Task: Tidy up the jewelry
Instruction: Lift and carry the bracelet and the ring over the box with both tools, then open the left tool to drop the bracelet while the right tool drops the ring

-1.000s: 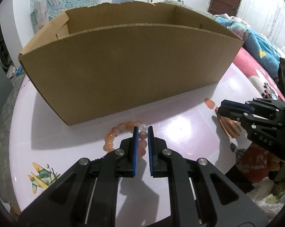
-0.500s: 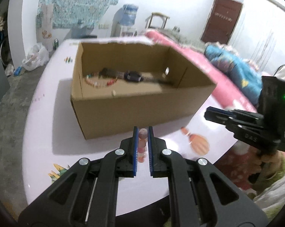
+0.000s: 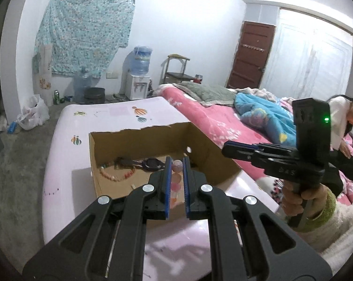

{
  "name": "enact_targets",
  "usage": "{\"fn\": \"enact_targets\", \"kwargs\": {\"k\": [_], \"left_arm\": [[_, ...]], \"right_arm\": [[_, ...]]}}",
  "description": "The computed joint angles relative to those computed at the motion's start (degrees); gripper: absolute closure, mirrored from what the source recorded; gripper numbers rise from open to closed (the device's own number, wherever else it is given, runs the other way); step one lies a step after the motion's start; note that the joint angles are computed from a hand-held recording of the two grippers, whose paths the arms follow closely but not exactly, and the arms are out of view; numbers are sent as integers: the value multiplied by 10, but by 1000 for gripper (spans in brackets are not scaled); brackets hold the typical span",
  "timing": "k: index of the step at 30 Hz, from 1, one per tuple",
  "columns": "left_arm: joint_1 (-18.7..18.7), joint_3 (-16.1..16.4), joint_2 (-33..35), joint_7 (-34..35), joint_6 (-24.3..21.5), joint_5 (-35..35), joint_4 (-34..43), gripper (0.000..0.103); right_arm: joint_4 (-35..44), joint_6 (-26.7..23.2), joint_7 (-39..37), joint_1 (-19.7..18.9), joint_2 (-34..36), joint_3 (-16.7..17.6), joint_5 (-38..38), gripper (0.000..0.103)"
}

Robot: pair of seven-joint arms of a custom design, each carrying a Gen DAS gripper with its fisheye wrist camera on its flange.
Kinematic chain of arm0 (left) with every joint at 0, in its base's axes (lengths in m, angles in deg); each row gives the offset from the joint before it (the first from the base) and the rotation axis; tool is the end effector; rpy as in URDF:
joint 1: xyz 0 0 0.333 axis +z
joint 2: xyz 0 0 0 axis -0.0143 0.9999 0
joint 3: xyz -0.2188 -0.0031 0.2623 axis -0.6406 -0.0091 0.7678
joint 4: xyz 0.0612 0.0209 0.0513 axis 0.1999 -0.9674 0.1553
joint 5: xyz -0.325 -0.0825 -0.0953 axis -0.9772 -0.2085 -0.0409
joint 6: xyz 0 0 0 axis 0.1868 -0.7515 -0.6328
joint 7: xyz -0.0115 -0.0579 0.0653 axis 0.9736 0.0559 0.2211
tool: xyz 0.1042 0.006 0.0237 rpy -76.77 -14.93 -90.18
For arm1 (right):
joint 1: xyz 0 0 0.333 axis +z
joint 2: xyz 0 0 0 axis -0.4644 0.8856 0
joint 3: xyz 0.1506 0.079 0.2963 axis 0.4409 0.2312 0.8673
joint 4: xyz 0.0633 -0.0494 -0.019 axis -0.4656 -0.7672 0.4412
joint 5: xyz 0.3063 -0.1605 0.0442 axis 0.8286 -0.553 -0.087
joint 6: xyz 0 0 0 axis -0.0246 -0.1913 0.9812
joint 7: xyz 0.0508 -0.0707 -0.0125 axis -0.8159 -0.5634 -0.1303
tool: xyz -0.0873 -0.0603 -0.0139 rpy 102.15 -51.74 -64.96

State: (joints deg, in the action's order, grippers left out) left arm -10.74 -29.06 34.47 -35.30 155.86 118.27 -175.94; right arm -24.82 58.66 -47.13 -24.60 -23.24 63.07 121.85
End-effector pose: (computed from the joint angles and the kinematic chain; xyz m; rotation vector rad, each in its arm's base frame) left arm 0.4323 -0.2760 0.5612 -1.6771 1.6391 -1.1459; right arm 0.5841 0.0658 0.5505 -1.9217 0.8455 -0.0978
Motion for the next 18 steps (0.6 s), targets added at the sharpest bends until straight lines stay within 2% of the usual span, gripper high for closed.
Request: {"fn": "enact_targets", "kwargs": {"k": [2,5,6,8,12,13,15,18], "left_arm": [[2,11,27,39,5,-40,13,95],[-1,24,63,128,-4,-138,24,95],[-4,27,74,146,-20,-158,30,95],[-5,27,101,243,-42,-259,40,95],[-11,30,139,338,-96,-367,65,94],[-13,32,146,352,-112,-388,69,94],[-16,36,152,370,-104,-407,67,94],[-29,48,154,369,-116,-395,73,93]], "right_arm": [[38,-13,34,3,32,2,-25,92],[95,-37,93,2,80,11,-66,92],[111,-41,112,2,94,14,-81,92],[143,-48,149,1,124,21,-112,92],[185,-61,196,-4,158,34,-152,92],[192,-64,202,-6,163,37,-158,92],[204,-65,214,-7,172,42,-170,92],[232,-81,239,-10,189,47,-188,92]]}}
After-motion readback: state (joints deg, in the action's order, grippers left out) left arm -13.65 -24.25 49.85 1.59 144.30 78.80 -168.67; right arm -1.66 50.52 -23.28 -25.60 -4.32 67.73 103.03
